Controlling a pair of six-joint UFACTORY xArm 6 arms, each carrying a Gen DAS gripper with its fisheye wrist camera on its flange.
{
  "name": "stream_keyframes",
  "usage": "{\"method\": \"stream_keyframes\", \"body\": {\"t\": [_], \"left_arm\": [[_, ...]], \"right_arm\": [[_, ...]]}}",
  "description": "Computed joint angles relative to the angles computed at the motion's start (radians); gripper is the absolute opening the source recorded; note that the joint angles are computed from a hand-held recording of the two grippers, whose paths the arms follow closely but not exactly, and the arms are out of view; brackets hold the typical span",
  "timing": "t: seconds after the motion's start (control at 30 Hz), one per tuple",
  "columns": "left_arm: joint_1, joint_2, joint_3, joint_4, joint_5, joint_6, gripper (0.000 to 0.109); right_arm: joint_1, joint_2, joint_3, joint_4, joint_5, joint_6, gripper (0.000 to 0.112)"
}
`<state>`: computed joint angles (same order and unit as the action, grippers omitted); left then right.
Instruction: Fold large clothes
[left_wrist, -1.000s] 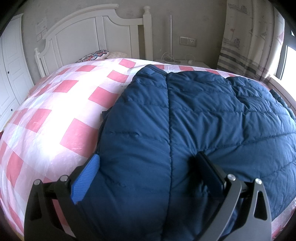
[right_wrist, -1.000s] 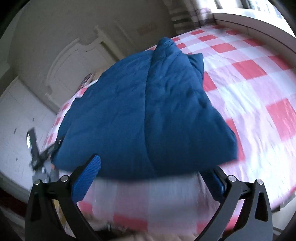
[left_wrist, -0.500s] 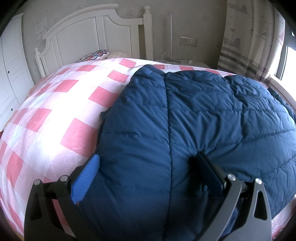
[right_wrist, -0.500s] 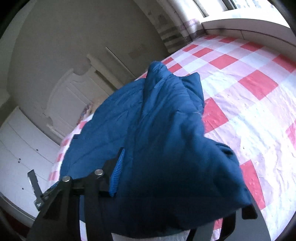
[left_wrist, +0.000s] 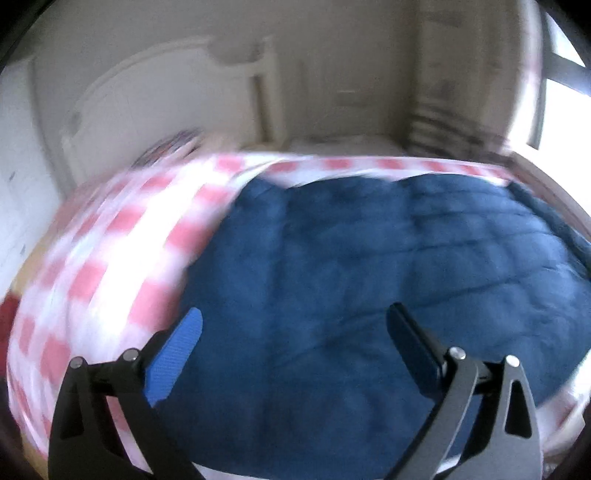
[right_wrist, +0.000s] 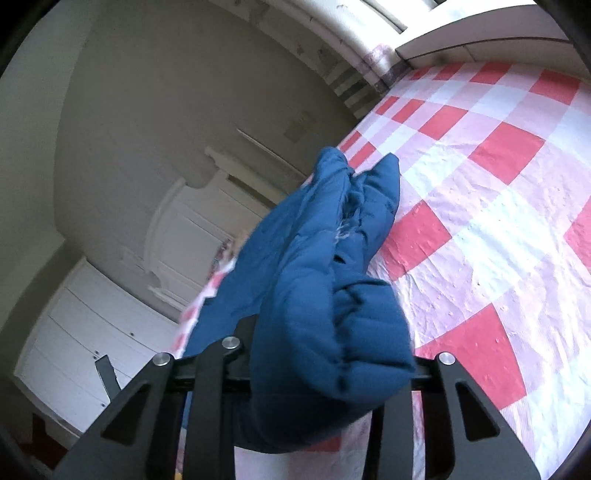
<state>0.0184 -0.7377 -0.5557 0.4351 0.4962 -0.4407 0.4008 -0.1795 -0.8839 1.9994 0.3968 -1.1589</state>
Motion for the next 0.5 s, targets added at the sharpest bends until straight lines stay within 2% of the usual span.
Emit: {"method": "stream_keyframes", "body": {"t": [0.17, 0.27, 0.37, 0.5], "left_arm": [[-0.168, 0.047, -0.027, -0.057, 0.017, 0.056, 0.1], [-0.243, 0.105, -0.018, 0.018, 0.018, -0.007, 0.101], [-0.255, 0.109, 0.004, -0.058, -0.012, 0.055, 0.101], [-0.258, 0.099, -0.011, -0.163, 0.014, 0.191, 0.101]], "right_arm": [[-0.003, -0.056, 0.001, 0.039, 0.004, -0.067, 0.034], [-0.017, -0.096, 0.018, 0.053, 0.003, -0.095, 0.034], [-0.055, -0.127, 0.046, 0.059, 0.019, -0.093, 0.034], [-0.087, -0.155, 0.079, 0.053, 0.027, -0.07, 0.034]]}}
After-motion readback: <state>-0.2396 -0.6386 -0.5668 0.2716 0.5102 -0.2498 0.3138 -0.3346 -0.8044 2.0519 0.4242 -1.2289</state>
